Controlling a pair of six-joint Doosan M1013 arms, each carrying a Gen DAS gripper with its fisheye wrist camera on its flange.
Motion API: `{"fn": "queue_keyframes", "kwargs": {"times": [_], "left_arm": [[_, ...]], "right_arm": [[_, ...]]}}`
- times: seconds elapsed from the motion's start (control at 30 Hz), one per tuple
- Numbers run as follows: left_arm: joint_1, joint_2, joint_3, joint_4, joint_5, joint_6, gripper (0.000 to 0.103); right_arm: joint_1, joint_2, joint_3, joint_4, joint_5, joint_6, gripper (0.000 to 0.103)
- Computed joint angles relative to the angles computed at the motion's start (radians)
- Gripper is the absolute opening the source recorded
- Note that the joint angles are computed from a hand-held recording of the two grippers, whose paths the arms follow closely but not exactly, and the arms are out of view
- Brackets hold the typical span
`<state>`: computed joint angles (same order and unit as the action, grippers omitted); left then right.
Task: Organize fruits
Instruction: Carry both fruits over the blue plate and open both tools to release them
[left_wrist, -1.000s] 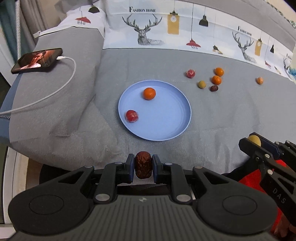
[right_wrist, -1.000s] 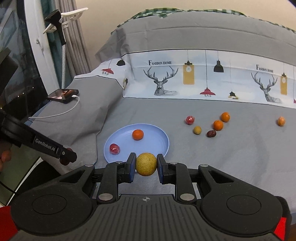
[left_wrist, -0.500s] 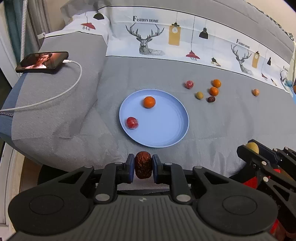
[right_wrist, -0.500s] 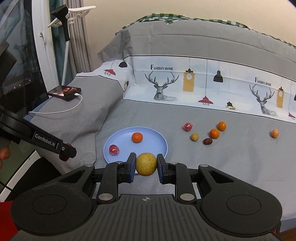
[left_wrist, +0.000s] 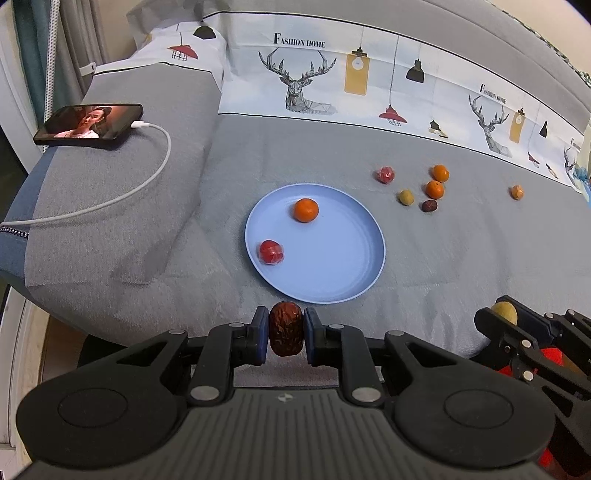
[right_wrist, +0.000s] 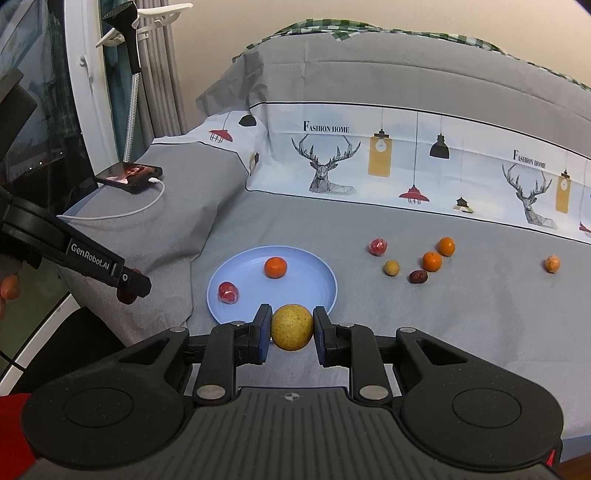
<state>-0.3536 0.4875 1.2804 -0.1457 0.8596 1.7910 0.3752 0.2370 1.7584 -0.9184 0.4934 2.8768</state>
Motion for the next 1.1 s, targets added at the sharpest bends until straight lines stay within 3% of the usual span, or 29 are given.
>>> {"fn": "queue_keyframes", "kwargs": {"times": [0.53, 1.1], "left_arm": [[-0.002, 0.049, -0.065, 0.012, 0.023, -0.027, 0.021], [-0.031, 0.204, -0.273, 0.036, 0.105, -0.028, 0.021]], "right_arm": [[-0.015, 0.026, -0.019, 0.067, -0.002, -0.072, 0.025], [-0.073, 0.131, -0.114, 0.131, -0.057, -0.144, 0.025]]}}
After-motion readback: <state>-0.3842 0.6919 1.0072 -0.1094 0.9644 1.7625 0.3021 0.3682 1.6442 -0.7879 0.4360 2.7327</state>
